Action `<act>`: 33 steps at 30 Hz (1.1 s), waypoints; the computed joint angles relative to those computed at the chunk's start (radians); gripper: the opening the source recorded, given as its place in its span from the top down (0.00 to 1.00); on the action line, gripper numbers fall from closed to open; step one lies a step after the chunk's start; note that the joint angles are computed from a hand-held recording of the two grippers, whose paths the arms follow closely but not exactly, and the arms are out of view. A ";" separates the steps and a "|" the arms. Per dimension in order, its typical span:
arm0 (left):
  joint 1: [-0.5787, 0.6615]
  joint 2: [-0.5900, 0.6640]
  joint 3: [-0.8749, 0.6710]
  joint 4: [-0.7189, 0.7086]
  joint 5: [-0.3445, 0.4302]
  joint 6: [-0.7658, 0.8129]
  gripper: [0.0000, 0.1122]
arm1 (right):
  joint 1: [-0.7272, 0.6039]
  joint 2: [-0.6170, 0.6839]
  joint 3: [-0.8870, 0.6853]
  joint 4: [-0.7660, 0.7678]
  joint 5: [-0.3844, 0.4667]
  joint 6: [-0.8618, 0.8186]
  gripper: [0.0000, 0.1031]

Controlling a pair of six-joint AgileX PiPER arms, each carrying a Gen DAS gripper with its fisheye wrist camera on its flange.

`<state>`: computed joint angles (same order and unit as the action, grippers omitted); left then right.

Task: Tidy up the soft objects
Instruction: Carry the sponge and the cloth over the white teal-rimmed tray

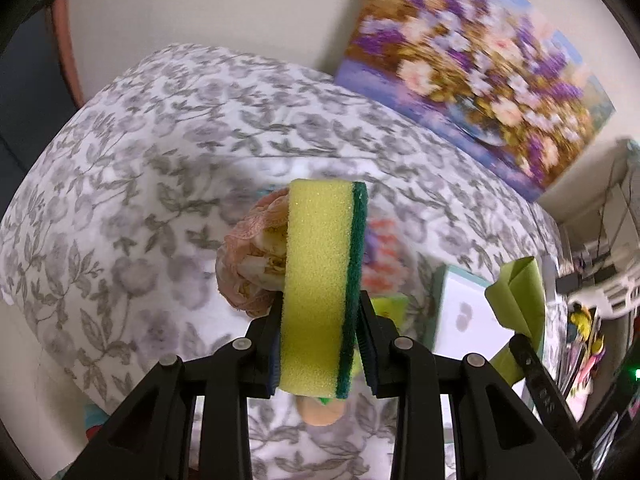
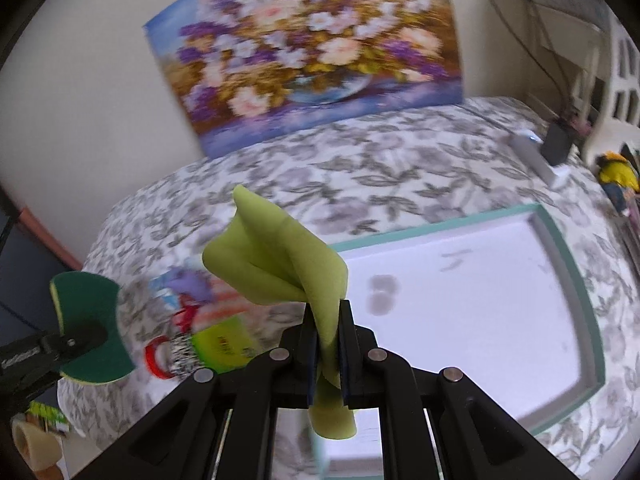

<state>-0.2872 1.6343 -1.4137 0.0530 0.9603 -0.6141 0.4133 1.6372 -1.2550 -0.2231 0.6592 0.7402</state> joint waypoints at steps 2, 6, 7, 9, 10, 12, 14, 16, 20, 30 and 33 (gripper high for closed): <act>-0.062 0.032 -0.041 0.006 0.010 0.004 0.70 | -0.047 -0.012 0.026 -0.020 0.012 0.025 0.91; -0.191 0.122 -0.144 0.045 0.036 -0.009 0.70 | -0.158 -0.033 0.085 0.006 0.014 0.017 0.91; -0.221 0.146 -0.169 0.052 0.043 -0.010 0.70 | -0.187 -0.037 0.099 0.025 0.009 0.003 0.91; -0.266 0.192 -0.213 0.047 0.052 -0.004 0.70 | -0.243 -0.047 0.129 0.051 0.003 -0.024 0.91; -0.285 0.217 -0.234 0.038 0.054 0.000 0.70 | -0.264 -0.051 0.140 0.056 0.003 -0.033 0.91; -0.321 0.260 -0.273 0.042 0.062 -0.002 0.70 | -0.304 -0.058 0.159 0.063 0.000 -0.049 0.91; -0.364 0.311 -0.326 0.074 0.085 -0.010 0.70 | -0.341 -0.071 0.181 0.086 -0.009 -0.076 0.91; -0.399 0.366 -0.380 0.095 0.108 -0.009 0.70 | -0.375 -0.079 0.199 0.119 -0.023 -0.113 0.91; -0.441 0.453 -0.467 0.093 0.143 -0.003 0.70 | -0.419 -0.072 0.208 0.145 -0.033 -0.163 0.90; -0.490 0.624 -0.689 0.145 0.248 0.009 0.70 | -0.449 -0.019 0.215 0.178 -0.055 -0.198 0.90; -0.486 0.631 -0.697 0.144 0.247 0.007 0.70 | -0.433 -0.015 0.205 0.150 -0.046 -0.177 0.90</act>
<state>-0.7731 2.2652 -2.1111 0.1966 1.2075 -0.6070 -0.0201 1.6225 -1.0499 -0.0727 0.6134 0.5634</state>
